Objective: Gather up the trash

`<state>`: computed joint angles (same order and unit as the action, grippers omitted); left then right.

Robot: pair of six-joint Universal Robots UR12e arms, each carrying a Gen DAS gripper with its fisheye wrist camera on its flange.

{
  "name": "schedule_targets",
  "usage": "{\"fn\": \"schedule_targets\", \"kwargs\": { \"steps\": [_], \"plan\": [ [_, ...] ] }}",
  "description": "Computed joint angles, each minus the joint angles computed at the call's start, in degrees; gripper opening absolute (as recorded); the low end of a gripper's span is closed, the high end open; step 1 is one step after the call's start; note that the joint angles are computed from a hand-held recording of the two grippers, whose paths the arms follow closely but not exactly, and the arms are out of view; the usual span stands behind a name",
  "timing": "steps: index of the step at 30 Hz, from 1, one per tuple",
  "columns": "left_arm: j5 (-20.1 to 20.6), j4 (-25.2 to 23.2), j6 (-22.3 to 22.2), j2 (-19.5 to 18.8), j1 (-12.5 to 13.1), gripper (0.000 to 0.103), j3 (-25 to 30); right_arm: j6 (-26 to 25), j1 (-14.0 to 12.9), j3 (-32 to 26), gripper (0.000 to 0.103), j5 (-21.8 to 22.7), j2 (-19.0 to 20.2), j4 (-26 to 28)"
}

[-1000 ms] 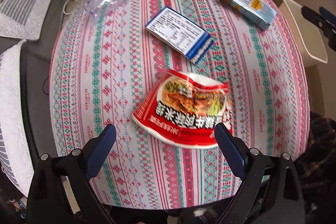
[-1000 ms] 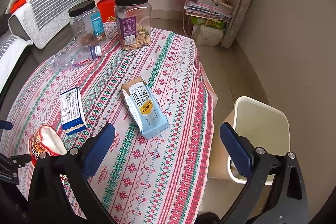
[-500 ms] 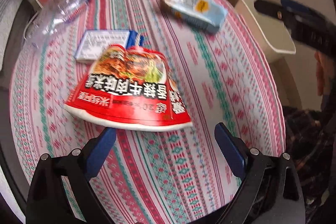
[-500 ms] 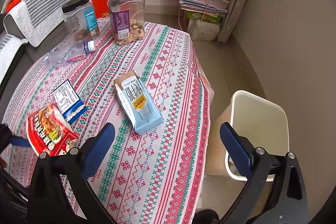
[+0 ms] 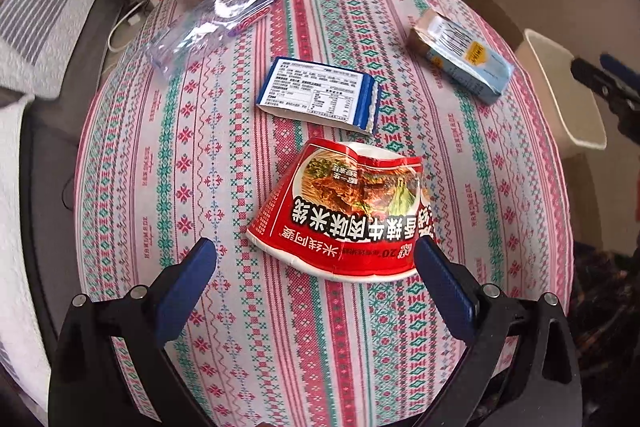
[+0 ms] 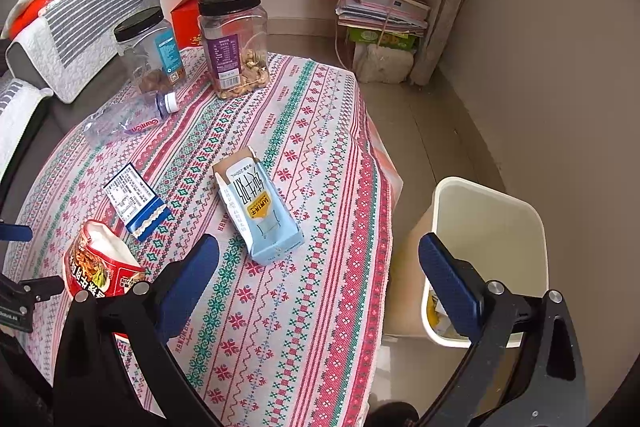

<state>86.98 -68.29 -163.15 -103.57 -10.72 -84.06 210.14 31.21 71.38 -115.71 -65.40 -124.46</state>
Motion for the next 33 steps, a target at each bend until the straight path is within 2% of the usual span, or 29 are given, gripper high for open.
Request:
{"fn": "schedule_targets", "kwargs": {
  "steps": [3, 5, 8, 11, 13, 15, 18, 25, 27, 28, 30, 32, 33],
  "plan": [
    [0.2, -2.2, 3.5, -0.4, -0.6, 0.096, 0.3, 0.0, 0.1, -0.3, 0.096, 0.2, 0.3, 0.7],
    [1.8, -3.1, 7.5, -1.0, -1.0, 0.096, 0.5, -0.1, 0.1, -0.3, 0.096, 0.3, 0.3, 1.2],
    [5.1, 1.7, 16.1, -0.5, -1.5, 0.096, -1.5, -0.1, 0.0, -0.2, 0.096, 0.3, 0.2, 1.6],
    [3.9, 3.1, 20.1, -0.3, -1.0, 0.096, -2.2, 0.3, -0.2, -0.4, 0.096, 0.6, 0.3, 2.2],
    [5.2, 6.3, 26.2, 0.1, -1.6, 0.096, -3.7, 0.5, -0.3, -0.8, 0.096, 0.8, 0.7, 2.9],
    [8.6, 9.6, 34.4, 0.5, -2.9, 0.096, -5.3, 0.7, -0.3, -1.2, 0.096, 1.0, 1.0, 3.6],
    [10.4, 12.7, 46.5, 1.1, -4.1, 0.096, -7.0, 0.8, -0.4, -1.7, 0.096, 0.8, 1.3, 4.3],
    [13.1, 12.2, 63.0, -1.2, -6.5, 0.096, -5.2, 4.1, -1.3, -0.9, 0.096, -0.5, 0.6, 6.0],
    [12.8, 15.3, 66.9, -2.1, -6.9, 0.096, -5.4, 5.2, -1.6, -0.8, 0.096, -0.3, 0.6, 6.9],
    [13.1, 14.5, 66.2, -2.8, -7.1, 0.096, -4.5, 5.7, -1.8, -0.8, 0.096, 0.0, 0.7, 7.2],
    [14.6, 12.3, 61.3, -4.5, -7.2, 0.096, -2.5, 6.0, -2.1, -0.9, 0.096, 1.1, 0.9, 6.8],
    [15.5, 10.7, 53.4, -5.5, -6.7, 0.096, -1.1, 5.5, -2.4, -1.3, 0.096, 2.3, 1.5, 5.8],
    [14.0, 9.7, 49.3, -5.6, -6.1, 0.096, -0.5, 4.8, -2.5, -1.6, 0.096, 2.8, 1.9, 5.1]
  ]
}}
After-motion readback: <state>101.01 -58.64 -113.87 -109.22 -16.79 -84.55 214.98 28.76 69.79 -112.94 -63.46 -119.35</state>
